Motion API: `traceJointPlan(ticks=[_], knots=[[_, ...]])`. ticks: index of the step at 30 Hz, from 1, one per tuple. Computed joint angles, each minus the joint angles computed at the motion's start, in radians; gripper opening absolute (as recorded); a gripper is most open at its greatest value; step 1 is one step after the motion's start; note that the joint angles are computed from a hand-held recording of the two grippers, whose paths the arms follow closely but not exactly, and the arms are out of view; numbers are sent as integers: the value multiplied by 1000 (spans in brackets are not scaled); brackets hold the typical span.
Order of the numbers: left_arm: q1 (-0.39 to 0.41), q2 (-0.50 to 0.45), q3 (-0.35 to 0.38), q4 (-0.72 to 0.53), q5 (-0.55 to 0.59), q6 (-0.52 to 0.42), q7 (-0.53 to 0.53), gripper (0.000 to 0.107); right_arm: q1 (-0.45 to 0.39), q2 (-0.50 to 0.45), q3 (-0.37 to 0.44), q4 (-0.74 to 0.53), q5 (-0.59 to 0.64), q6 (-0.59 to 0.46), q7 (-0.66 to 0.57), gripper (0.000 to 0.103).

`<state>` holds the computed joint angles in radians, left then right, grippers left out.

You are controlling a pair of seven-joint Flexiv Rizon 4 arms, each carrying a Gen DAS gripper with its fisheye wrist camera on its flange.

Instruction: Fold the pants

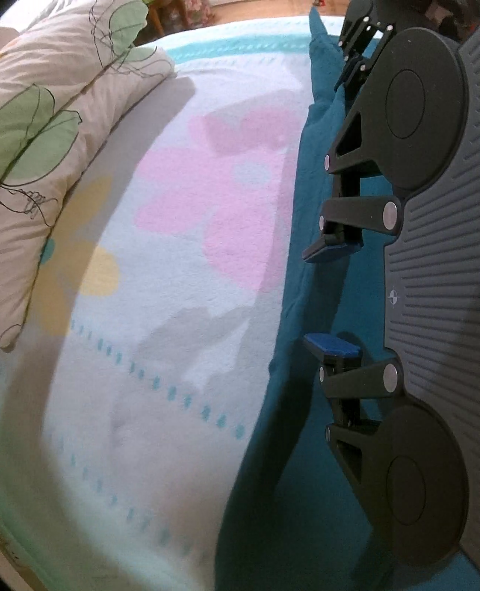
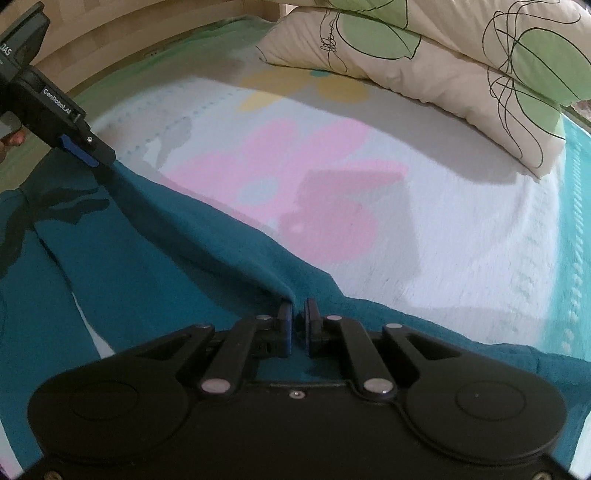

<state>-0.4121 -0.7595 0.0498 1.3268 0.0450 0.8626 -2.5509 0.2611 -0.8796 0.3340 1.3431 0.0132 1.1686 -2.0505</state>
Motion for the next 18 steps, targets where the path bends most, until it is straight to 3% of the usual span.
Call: traceJointPlan(ticks=[18], knots=[[19, -69, -14, -18, -78, 25, -102, 41, -5, -10, 5, -13, 12, -6, -1, 12]])
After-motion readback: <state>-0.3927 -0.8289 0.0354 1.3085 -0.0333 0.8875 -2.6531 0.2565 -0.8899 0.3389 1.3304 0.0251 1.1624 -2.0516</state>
